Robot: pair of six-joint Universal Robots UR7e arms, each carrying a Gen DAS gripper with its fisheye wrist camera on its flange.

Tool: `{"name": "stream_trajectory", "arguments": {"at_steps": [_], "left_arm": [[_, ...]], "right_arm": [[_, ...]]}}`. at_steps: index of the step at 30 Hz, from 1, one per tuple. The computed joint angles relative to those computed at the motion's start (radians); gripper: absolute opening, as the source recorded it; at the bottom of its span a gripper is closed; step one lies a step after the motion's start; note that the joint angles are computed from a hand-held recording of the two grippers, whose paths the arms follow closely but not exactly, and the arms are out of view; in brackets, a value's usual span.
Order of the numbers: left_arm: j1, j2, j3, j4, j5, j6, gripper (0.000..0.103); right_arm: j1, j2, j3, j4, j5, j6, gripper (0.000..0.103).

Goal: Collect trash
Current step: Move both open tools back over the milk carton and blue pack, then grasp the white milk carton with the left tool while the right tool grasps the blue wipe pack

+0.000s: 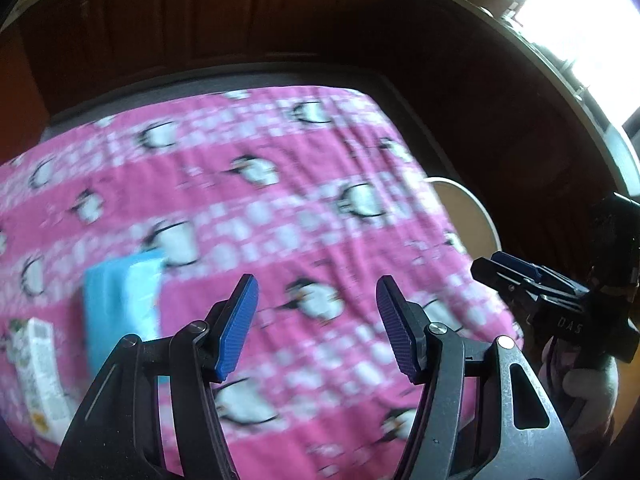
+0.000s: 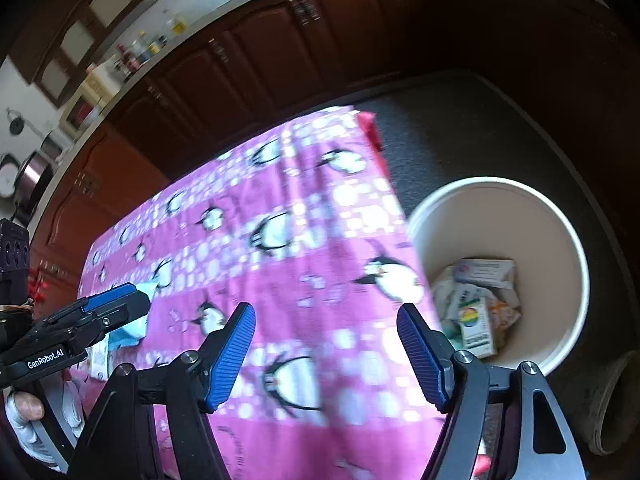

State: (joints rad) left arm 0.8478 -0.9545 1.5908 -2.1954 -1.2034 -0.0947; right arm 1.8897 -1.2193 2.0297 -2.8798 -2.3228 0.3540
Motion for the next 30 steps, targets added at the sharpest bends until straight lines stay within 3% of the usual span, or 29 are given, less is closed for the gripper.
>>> {"name": "stream_trajectory", "arguments": {"at_steps": [7, 17, 24, 30], "left_arm": [[0.044, -0.077, 0.016, 0.026, 0.087, -0.013, 0.060], [0.085, -0.144, 0.040, 0.020, 0.162, -0.022, 0.060], [0.115, -0.179, 0.052, 0.029, 0.179, -0.034, 0.060], [0.154, -0.221, 0.052, 0.063, 0.149, -0.054, 0.060]], "right_arm": [[0.007, 0.115, -0.089, 0.032, 0.086, -0.017, 0.071], [0.050, 0.292, -0.258, 0.100, 0.150, -0.065, 0.072], [0.069, 0.371, -0.346, 0.135, 0.182, -0.083, 0.073], [0.075, 0.428, -0.422, 0.172, 0.220, -0.079, 0.078]]}}
